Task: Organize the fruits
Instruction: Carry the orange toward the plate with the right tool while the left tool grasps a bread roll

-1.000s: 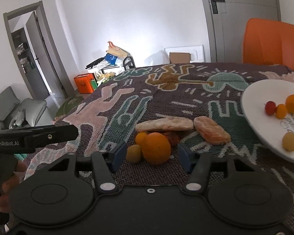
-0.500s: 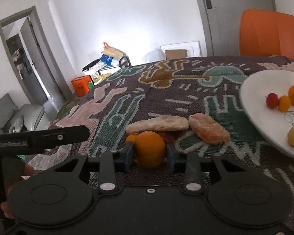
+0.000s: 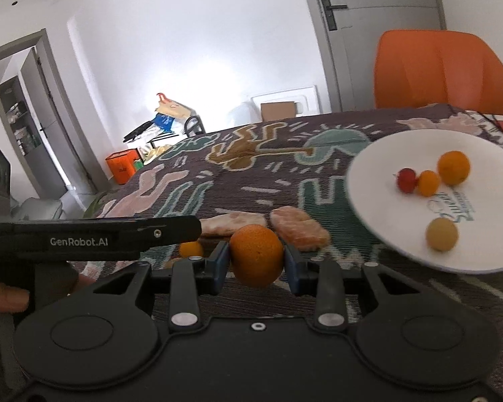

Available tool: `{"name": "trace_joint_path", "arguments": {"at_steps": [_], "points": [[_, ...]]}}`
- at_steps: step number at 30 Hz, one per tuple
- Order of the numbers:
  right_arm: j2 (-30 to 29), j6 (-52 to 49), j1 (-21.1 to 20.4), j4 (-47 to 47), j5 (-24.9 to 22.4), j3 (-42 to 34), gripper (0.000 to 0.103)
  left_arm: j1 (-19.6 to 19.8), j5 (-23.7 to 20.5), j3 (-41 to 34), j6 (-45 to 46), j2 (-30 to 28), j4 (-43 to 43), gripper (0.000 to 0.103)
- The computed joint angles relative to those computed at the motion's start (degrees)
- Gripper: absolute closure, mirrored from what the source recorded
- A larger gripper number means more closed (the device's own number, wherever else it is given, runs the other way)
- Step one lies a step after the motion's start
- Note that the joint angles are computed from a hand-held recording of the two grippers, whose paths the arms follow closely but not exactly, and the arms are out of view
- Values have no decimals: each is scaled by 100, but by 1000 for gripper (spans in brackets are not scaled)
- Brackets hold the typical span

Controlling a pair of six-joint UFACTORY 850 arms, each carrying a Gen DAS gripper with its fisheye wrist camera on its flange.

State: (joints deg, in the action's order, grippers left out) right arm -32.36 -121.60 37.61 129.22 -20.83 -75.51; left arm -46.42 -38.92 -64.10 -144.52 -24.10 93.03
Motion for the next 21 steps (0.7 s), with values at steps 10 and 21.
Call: {"name": "trace_joint_path", "arguments": {"at_steps": [10,21], "points": [[131,-516,-113,615,-11,227,70,202,396,-487,547,-402,-287,3],[240,-748,-191,881,-100,394,69,334,488,-993,1271,-774,-963,5]]}}
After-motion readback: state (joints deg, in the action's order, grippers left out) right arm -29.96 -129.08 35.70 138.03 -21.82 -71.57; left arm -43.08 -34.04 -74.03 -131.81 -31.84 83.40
